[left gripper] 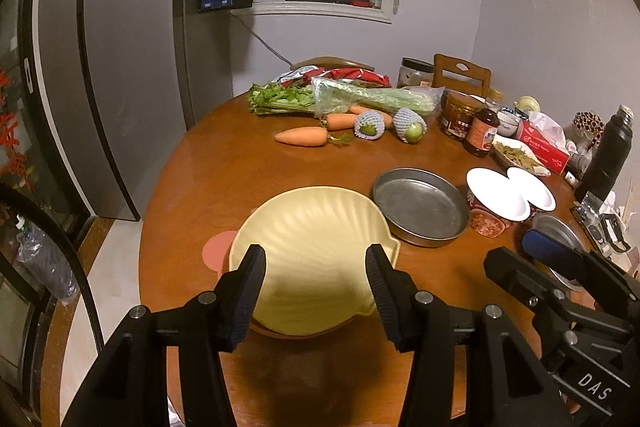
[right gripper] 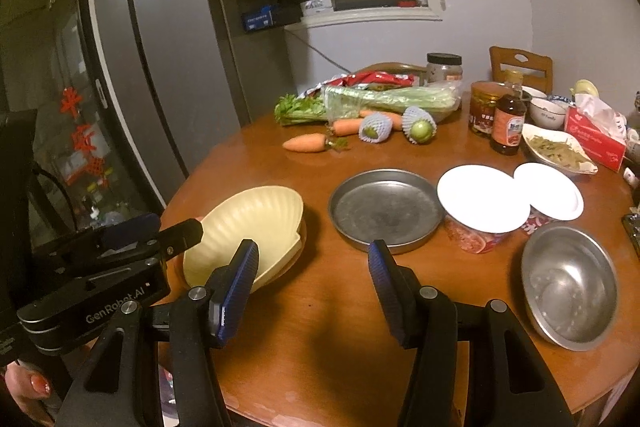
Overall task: Organize plates and bowls
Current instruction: 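Lower the yellow plate onto the pink plate and open the left tool, then reach the left tool toward the steel pan while the right tool reaches toward the white-lidded cup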
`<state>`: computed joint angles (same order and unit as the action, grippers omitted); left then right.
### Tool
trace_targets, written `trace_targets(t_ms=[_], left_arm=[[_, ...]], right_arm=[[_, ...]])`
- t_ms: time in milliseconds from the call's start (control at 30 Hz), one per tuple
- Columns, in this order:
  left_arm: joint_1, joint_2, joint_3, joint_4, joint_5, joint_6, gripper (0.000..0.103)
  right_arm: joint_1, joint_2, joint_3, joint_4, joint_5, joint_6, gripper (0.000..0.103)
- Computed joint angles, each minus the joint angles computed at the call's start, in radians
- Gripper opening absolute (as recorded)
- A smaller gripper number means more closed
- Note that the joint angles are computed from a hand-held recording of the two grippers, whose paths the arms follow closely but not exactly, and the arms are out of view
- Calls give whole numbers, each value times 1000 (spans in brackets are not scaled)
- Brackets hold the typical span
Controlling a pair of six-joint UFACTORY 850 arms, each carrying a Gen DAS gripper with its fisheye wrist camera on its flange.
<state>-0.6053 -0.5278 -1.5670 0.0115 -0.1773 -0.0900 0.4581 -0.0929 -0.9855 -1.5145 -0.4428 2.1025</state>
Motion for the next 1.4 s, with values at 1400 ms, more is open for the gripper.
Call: trace_targets(t_ms=[1400], left_arm=[[-74,-321,-528,-6,-332,130,52]], right_arm=[[-188,1,101,-118,188,271,59]])
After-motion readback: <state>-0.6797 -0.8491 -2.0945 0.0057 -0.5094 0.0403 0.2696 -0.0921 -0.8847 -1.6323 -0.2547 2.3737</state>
